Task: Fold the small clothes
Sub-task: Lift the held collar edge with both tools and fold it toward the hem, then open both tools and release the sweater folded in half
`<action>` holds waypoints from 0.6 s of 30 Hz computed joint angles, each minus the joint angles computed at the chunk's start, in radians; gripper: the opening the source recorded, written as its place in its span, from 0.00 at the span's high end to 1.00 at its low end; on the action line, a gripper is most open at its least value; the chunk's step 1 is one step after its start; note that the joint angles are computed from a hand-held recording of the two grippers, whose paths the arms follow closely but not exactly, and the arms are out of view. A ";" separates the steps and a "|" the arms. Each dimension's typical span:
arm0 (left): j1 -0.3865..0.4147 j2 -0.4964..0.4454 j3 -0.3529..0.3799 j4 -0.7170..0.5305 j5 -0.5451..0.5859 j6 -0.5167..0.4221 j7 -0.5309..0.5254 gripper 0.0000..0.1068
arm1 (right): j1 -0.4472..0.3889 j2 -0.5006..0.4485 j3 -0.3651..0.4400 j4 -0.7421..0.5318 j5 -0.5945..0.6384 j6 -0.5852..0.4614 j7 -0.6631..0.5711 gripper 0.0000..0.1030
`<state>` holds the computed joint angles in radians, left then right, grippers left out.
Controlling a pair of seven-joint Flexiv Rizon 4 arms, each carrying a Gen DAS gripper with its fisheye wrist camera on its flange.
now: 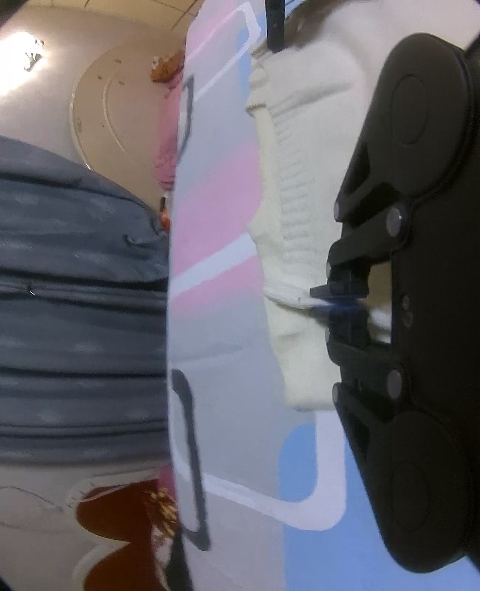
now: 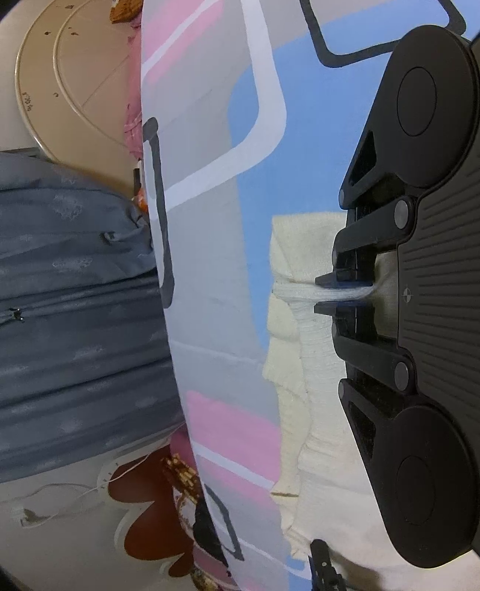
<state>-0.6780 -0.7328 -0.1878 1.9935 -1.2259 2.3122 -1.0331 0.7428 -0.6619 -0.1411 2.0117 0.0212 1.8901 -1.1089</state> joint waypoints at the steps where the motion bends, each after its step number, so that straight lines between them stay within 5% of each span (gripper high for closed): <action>1: -0.004 -0.006 0.006 0.004 0.024 0.029 -0.025 0.98 | 0.017 -0.002 -0.016 0.003 0.014 0.014 0.002 0.98; 9: 0.001 -0.064 -0.007 -0.054 0.033 0.193 -0.088 0.98 | 0.225 -0.049 -0.224 -0.025 0.184 0.069 -0.071 0.98; 14: 0.015 -0.125 -0.075 -0.155 -0.150 0.189 0.104 0.97 | 0.257 -0.109 -0.268 -0.070 0.159 -0.049 -0.055 0.98; 16: 0.014 -0.140 -0.096 -0.178 -0.174 0.233 0.163 0.93 | 0.289 -0.128 -0.307 -0.062 0.148 -0.030 -0.040 0.98; 18: 0.024 -0.131 -0.119 -0.173 -0.189 0.261 0.179 0.73 | 0.294 -0.117 -0.317 -0.050 0.129 -0.033 -0.035 0.97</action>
